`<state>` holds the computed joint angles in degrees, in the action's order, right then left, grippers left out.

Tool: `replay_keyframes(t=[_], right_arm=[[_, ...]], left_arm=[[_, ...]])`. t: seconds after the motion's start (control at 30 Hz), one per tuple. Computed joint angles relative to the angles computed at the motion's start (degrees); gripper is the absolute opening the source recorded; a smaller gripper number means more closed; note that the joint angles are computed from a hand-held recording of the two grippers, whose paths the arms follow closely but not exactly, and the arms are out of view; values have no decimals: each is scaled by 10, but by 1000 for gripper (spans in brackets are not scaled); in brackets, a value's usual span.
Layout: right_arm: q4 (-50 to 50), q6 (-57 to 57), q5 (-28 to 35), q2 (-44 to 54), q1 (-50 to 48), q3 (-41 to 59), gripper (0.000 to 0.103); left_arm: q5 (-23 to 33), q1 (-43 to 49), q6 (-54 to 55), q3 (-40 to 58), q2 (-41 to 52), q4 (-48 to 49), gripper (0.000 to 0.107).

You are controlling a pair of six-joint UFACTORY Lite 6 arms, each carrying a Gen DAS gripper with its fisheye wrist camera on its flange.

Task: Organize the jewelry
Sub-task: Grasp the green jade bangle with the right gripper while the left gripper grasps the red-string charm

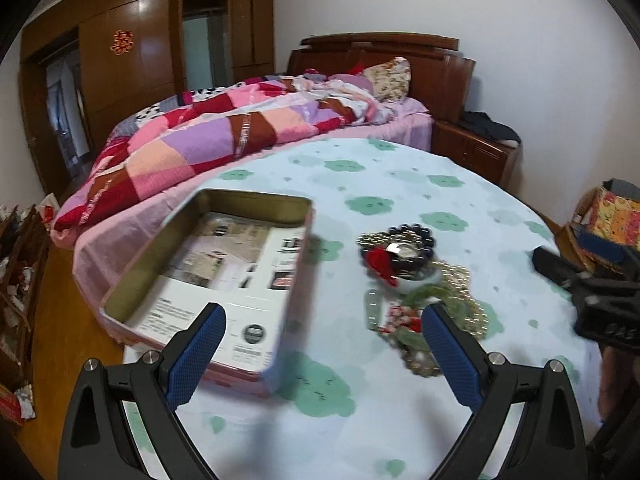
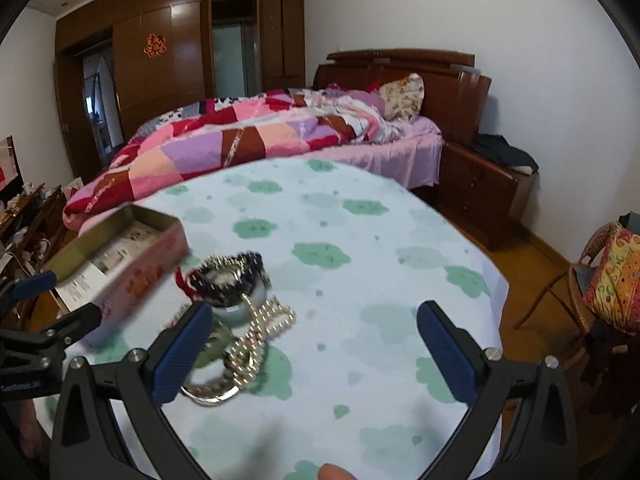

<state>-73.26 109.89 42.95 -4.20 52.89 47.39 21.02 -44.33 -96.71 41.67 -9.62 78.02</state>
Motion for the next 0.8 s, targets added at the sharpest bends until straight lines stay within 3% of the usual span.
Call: replay_keyframes(t=[0.2, 0.33, 0.63, 0.7, 0.77, 0.8], right_arm=[[-6, 4, -44, -1, -15, -16, 103], [-7, -19, -85, 44, -18, 21, 81], [80, -161, -136, 178, -29, 143, 36], [100, -178, -151, 185, -33, 143, 29], [99, -172, -163, 183, -36, 136, 13], [87, -162, -165, 178, -34, 130, 12]], left_arm=[[34, -35, -12, 17, 37, 23, 98], [91, -27, -40, 15, 38, 45, 98], [38, 24, -56, -1, 24, 60, 98], [26, 33, -67, -3, 21, 68, 98], [19, 38, -73, -4, 20, 71, 98], [16, 40, -75, -5, 20, 70, 98]])
